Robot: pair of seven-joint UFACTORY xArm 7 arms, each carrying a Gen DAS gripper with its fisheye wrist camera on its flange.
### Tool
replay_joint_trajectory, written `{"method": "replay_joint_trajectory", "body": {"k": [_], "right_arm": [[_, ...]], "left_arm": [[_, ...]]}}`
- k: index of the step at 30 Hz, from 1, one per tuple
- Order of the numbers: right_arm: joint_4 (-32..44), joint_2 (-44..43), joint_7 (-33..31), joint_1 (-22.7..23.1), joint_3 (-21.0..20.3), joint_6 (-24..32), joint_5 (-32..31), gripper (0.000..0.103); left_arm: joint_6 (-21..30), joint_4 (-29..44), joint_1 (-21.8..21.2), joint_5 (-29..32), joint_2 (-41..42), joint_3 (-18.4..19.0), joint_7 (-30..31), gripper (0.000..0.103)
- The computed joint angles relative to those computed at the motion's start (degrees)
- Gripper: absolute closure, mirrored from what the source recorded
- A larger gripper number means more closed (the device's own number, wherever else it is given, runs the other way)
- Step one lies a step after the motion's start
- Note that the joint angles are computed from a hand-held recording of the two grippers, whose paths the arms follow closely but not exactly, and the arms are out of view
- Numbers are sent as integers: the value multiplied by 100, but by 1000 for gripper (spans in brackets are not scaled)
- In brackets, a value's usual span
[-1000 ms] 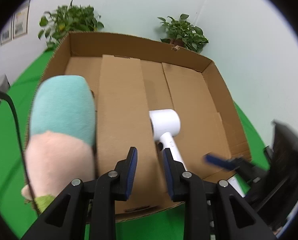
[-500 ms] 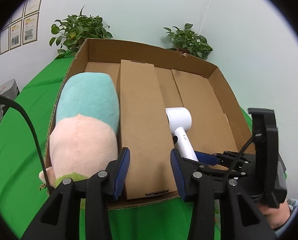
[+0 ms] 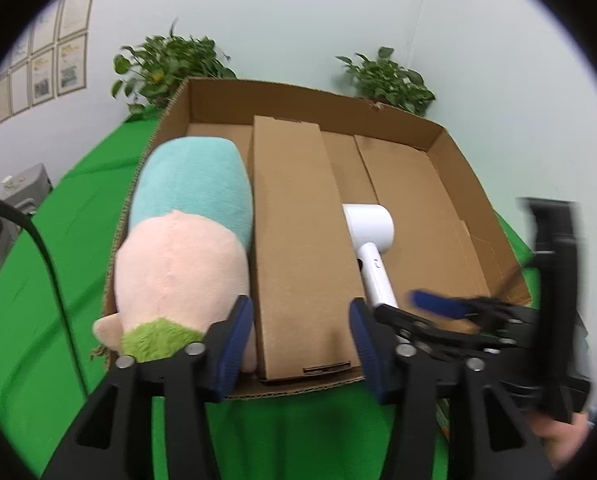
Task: Organize objects
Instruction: 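Lower the hair dryer beside the brown box and open the left gripper, then move the left gripper to the white medicine box and grasp it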
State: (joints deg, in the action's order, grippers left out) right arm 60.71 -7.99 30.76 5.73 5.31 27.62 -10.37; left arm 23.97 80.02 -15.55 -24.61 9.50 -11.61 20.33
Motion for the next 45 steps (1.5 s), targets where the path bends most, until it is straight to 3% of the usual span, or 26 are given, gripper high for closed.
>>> {"method": "replay_joint_trajectory", "body": {"k": [1,2,3,4,6,10,18,22,25,32,38,42,45], "right_arm": [[-174,-192,246,-54,58,-131,-239,34],[-398,-439,451,-107,117,-306,-418,13],[-570,-648,623,-178,193,-409,-583,2],[-781,-959,914,-318,361,-427,-887,1],[-1026,-1428,1161,-496,608,-254,-1226,1],[-1504,-2326,1340,-632,887,123,-1450,1],[-2211,-3716,1539,-691,1210,756,-1263,1],[-2346,-3996,1482,-742,1310,872,-1257,1],[-2478,-4180,1350,-573,1144,890,-1024,1],[-2895,-4682,1009,-322,979,895,-610,1],[-3124,-4910,842,-256,1104,936,-453,1],[-3256,-5000,732,-134,1056,969,-312,1],[-3519,-5200,562,162,783,1004,3,1]], "left_arm": [[-174,-111,-47,112,-57,35,-136,47],[-300,-192,-81,211,-103,60,-263,44],[-443,-284,-110,303,-156,77,-375,39],[-666,-426,-158,458,-235,107,-540,36],[-1041,-653,-248,840,-361,173,-937,24],[-1729,-1150,-376,1616,-696,240,-1720,23],[-1885,-1478,-518,1922,-1056,92,-1769,23],[-1717,-1480,-694,1288,-1145,95,-1244,23],[-1484,-1449,-819,661,-1195,124,-714,23],[-1071,-1565,-970,-6,-1307,144,-136,23],[-932,-1634,-1069,-493,-1339,144,290,23],[-587,-1542,-1064,-975,-1252,171,587,23],[-122,-1409,-998,-1446,-1120,184,916,23]]}}
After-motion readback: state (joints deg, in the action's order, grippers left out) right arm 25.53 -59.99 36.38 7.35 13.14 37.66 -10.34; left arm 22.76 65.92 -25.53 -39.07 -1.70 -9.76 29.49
